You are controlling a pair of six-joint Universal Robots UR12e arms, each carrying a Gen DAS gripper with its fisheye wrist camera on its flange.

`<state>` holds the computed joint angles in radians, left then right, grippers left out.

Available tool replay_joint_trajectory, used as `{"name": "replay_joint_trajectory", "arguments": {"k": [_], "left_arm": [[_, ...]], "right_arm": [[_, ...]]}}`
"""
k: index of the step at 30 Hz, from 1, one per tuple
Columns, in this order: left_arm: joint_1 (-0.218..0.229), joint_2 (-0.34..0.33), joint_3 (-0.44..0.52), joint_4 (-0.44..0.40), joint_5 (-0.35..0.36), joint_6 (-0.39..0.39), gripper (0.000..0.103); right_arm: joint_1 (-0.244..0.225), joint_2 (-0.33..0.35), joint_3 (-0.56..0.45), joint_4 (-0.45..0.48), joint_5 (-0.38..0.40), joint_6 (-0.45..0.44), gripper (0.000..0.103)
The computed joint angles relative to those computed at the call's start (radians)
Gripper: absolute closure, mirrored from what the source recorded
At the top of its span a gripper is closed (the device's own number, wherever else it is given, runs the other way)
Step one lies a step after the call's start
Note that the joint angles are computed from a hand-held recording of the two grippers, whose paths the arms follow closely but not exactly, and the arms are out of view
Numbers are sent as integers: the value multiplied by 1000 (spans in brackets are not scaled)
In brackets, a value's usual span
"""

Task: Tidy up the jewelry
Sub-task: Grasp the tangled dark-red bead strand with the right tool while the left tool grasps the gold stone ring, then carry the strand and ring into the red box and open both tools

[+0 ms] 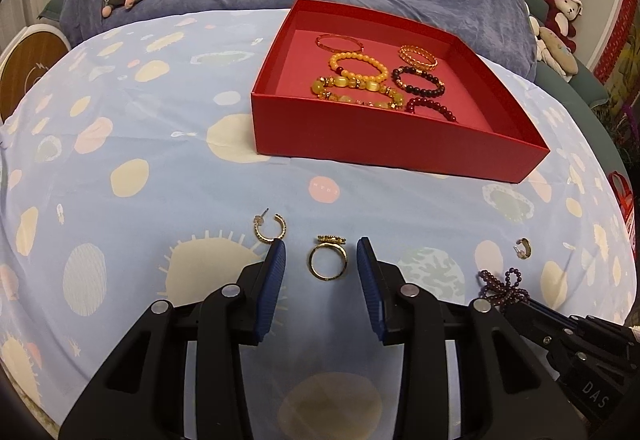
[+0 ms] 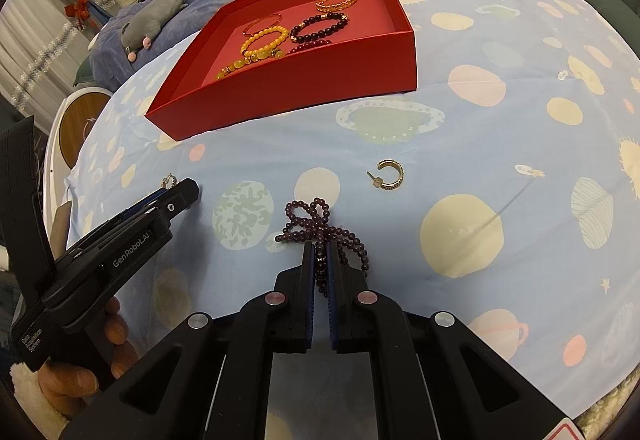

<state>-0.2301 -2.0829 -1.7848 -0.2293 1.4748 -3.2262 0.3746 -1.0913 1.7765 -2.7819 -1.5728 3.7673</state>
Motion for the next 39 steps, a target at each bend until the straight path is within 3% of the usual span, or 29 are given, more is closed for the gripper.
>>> {"name": "replay_joint_trajectory", "arguments": {"k": [3, 7, 30, 39], "left_arm": [[-7, -4, 1, 9, 21, 7, 68], [-7, -8, 7, 9, 13, 11, 84], [4, 49, -15, 1, -59, 6, 84], [9, 52, 32, -17, -72, 14, 84]], "right_arm": [[0, 0, 0, 0, 0, -1, 98], [-1, 0, 0, 1, 1, -3, 98], [-5, -28, 14, -73, 8, -7, 98], [-25, -31, -21, -127, -1, -9, 98]]}}
